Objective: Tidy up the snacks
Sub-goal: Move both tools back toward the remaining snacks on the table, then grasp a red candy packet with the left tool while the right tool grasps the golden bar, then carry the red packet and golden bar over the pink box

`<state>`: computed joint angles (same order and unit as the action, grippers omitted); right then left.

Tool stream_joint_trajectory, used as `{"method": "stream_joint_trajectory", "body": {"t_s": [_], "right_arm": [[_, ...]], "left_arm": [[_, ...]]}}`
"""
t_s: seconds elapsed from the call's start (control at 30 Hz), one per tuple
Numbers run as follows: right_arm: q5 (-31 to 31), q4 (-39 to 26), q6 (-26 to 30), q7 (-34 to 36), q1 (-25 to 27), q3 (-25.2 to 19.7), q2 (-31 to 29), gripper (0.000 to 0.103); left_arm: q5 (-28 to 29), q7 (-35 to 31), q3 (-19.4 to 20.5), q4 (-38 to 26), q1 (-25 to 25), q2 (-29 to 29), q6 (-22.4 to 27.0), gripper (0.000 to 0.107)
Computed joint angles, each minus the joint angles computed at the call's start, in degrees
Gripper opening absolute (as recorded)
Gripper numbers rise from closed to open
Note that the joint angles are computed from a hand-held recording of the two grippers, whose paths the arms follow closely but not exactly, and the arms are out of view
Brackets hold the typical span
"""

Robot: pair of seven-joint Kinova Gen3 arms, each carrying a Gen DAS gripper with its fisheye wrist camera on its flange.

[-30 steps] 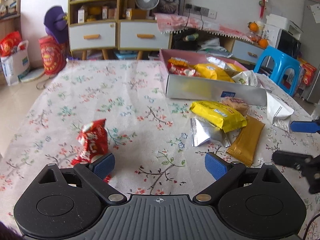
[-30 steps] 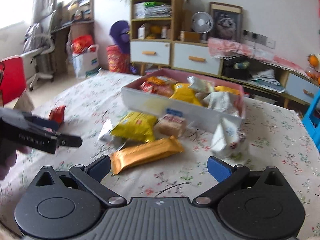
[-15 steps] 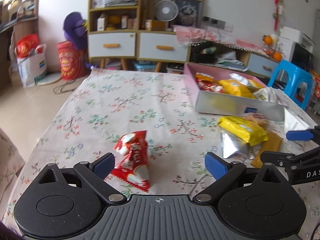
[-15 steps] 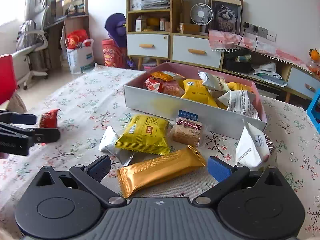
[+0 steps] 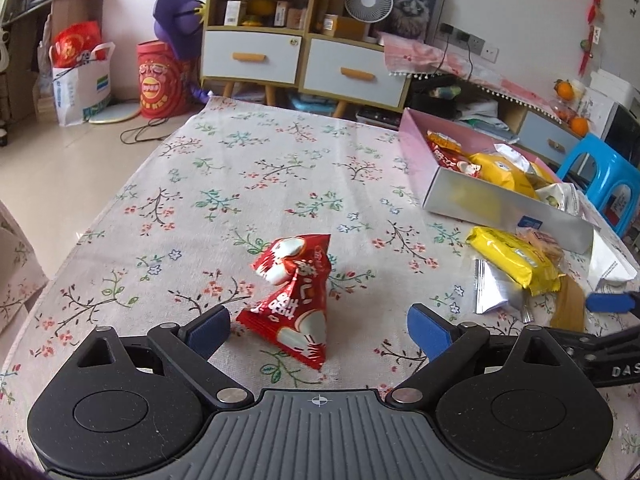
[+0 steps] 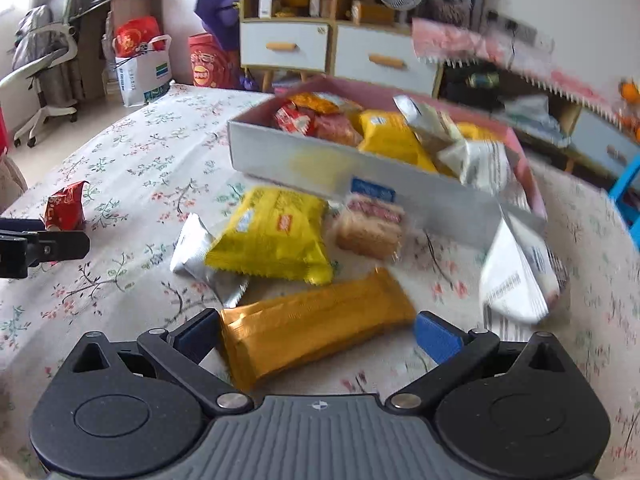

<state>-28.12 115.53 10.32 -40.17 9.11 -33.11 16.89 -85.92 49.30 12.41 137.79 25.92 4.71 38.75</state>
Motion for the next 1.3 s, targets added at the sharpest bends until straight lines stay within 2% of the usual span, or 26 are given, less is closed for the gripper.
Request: {"method": "stream_joint_trajectory", "body": {"t_s": [0.27,0.4,0.47,0.6,0.7,0.83,0.93,1.0,1.07,1.17,1.3], "right_arm": [[-1.56,0.29,4.61,-1.09,-3.04,7.95,-3.18,0.093],[-8.87,-0.11,7.21,5.35,-0.41,6.34,-2.96,0.092],[-11.73,-0.58,7.43,6.92,-0.74,6.65,-2.42,0.092],[-16.26,-1.09,4.59,8.63,-2.46,7.25,-0.94,0.091],[-15.78,-0.74,0.74,8.77,-3.03,5.89,-0.13,0.087],[-11.38,0.47,-2.7,5.7,-4.47,6.16,-0.96,0.066],[-10.04,0.82,-3.21,4.72,-1.42,3.38,-1.11,0.053],[-9.73,0.6,-2.36,4.81,2.36,-0.12,-0.83,0.043],[-9.63,0.44,-1.17,5.81,6.05,-3.81,-0.55,0.022],[-8.08,0.75,-0.67,5.24,5.87,-4.18,-1.17,0.021],[-8.64,0.25,1.34,5.22,5.82,-3.65,-1.44,0.02]], "left_arm": [[0.83,-0.91,-0.43,-0.01,-0.93,-0.71,-0.94,0.094],[0.16,-0.39,-0.49,-0.1,-1.22,-0.71,-1.37,0.091],[0.03,-0.36,-0.42,-0.28,-1.21,-0.44,-1.17,0.09],[-0.15,0.05,-0.14,-0.56,-0.59,0.6,0.37,0.086],[0.22,-0.12,0.0,-0.89,0.12,1.27,1.84,0.079],[0.86,-0.18,-0.03,-0.95,0.7,1.37,2.87,0.064],[1.43,-0.24,-0.11,-0.92,0.84,1.19,3.2,0.051],[1.8,-0.49,-0.15,-1.02,0.88,1.12,3.31,0.046],[1.73,-0.37,-0.2,-0.85,0.86,0.86,3.14,0.042],[1.52,-0.15,-0.05,-0.76,0.99,0.6,3.29,0.039],[0.14,1.74,-0.3,0.08,0.08,-0.59,0.93,0.038]]}}
